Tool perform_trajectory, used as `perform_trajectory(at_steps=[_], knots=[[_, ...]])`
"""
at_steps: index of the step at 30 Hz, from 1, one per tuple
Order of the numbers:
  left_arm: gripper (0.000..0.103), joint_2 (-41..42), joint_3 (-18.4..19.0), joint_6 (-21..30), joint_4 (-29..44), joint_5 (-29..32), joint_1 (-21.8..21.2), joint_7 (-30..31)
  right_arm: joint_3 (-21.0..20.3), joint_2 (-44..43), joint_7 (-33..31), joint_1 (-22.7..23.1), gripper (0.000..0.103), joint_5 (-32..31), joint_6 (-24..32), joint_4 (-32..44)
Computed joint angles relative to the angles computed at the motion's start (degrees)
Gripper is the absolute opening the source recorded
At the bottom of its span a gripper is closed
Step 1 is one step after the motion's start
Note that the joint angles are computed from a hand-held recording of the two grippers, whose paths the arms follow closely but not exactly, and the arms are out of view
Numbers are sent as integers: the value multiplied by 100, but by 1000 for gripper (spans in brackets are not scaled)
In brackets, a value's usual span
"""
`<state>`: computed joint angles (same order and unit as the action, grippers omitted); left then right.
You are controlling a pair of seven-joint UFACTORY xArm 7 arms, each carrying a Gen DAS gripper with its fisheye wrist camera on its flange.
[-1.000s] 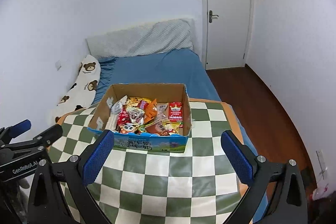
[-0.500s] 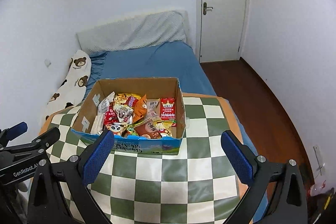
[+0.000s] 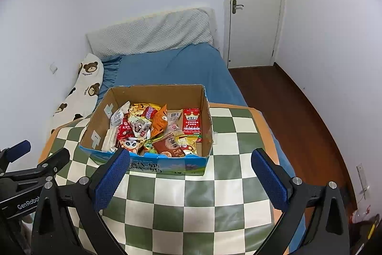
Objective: Organize snacks
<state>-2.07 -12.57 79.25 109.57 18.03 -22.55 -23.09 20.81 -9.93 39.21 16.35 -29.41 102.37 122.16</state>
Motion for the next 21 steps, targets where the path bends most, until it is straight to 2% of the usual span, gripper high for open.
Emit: perform_trajectory(at_steps=[21], knots=[[103,-160,-70,-59,-159,-41,38,-41,-13,-195,-11,-160,103,188,-73,-261]])
